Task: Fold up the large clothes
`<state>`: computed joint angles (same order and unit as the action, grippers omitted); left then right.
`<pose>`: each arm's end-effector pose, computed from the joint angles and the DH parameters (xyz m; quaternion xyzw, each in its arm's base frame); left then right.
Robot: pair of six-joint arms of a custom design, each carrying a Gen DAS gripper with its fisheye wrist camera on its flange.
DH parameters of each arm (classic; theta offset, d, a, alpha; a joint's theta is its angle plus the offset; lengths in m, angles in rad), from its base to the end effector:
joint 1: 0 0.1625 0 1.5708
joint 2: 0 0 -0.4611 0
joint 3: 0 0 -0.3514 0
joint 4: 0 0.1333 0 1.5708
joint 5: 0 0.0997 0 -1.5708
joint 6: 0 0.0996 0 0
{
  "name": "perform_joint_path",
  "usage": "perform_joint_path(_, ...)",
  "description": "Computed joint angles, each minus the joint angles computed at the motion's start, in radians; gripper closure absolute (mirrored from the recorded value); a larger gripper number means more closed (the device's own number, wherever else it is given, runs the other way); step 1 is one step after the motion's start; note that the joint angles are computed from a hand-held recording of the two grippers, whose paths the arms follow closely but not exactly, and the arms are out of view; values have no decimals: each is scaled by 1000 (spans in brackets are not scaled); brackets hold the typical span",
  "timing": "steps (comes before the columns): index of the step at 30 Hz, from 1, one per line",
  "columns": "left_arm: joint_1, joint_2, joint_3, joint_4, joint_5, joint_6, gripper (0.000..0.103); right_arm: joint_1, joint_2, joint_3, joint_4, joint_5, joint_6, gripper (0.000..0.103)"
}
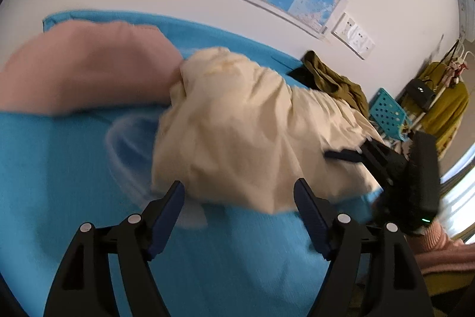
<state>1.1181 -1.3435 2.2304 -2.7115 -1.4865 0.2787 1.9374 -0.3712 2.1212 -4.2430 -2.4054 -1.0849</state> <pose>-0.0683 -0.4643 0.2683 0.3494 0.9274 -0.1296 0.0307 0.2278 -0.4273 0.0230 0.4085 -0.7321 0.2532 0.4828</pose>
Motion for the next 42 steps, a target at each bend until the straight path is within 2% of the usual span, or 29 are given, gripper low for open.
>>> perform_joint_path(1, 4, 3, 4, 7, 0, -11, 30, -4, 6, -11, -21, -9, -17, 28)
perform_joint_path(4, 11, 16, 14, 14, 4, -34, 30, -14, -30, 10, 18, 22, 62, 35)
perform_joint_path(8, 19, 41, 13, 28, -35, -57, 30, -9, -59, 37, 31, 48, 114, 52)
perform_joint_path(11, 14, 52, 16, 19, -45, -60, 30, -17, -105, 66, 64, 97, 200, 57)
perform_joint_path(16, 23, 78, 4, 10, -105, -99, 26, -27, -144, 99, 86, 159, 301, 58)
perform_joint_path(18, 25, 88, 2, 1, -119, -116, 26, -27, -142, 103, 71, 165, 304, 58)
perform_joint_path(27, -31, 96, 31, -61, -77, -103, 26, -29, -138, 106, 60, 176, 320, 58)
perform_joint_path(34, -21, 113, 20, -57, -85, -118, 25, -33, -141, 112, 56, 185, 325, 58)
perform_joint_path(42, 15, 155, -16, -75, -158, -192, 19, -42, -157, 122, 75, 203, 350, 58)
